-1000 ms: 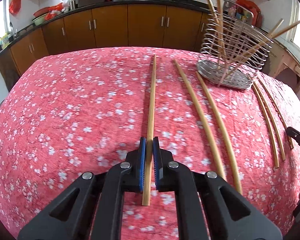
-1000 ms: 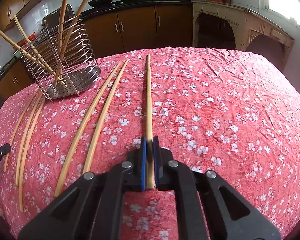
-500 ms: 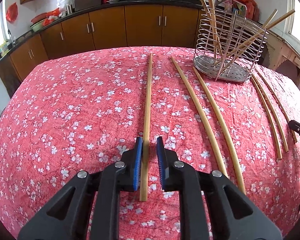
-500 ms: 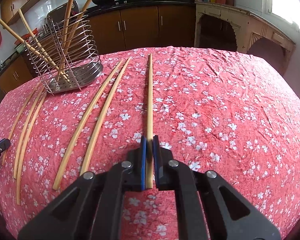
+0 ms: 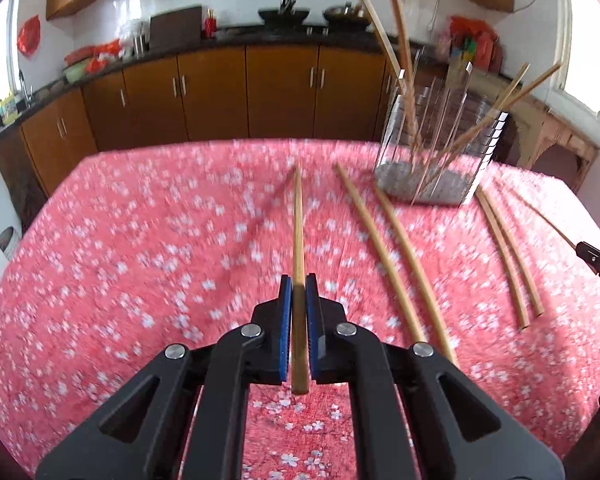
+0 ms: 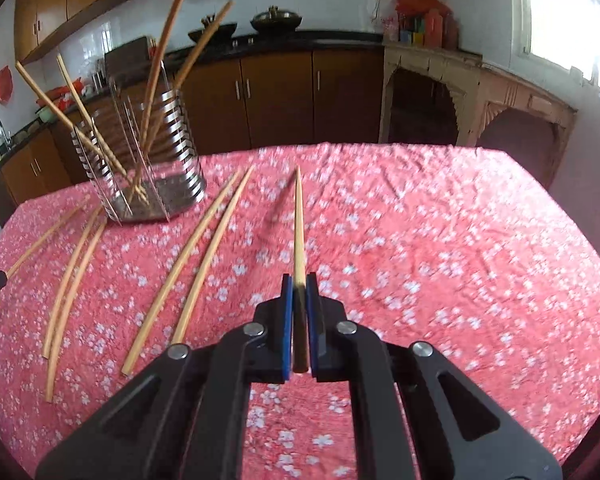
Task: Organize utensils
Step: 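Lift both chopsticks upright and carry both tools over the wire holder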
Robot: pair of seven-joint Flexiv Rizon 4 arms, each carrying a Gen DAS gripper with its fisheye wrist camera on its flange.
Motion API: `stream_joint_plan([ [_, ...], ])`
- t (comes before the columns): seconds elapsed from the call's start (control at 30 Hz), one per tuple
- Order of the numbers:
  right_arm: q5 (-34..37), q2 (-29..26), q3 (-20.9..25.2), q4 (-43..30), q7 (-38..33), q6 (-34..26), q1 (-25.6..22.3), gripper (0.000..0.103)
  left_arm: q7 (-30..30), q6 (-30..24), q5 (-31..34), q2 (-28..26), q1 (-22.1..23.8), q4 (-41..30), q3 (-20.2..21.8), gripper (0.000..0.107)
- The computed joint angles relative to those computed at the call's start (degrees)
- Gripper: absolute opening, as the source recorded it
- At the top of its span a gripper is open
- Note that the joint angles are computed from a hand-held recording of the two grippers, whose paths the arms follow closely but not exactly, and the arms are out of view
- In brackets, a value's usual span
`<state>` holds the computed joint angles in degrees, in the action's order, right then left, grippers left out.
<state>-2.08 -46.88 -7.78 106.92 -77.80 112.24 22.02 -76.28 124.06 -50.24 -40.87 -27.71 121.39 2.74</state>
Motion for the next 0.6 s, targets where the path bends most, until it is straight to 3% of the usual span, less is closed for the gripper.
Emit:
stream_joint_plan([
  [0.3,0.16,3.09,4.47,2.84,-3.42,13.42,-4.58,0.008,-7.16,14.89,11.16,2.68,4.75,3.71,-2.47,0.007],
  [0.6,-3.07,5.85,8.92,4.95,-2.68,23.77,-9.33,0.008,-7.25,22.85,12.81,5.21,6.65,4.51,-4.69,0.007],
])
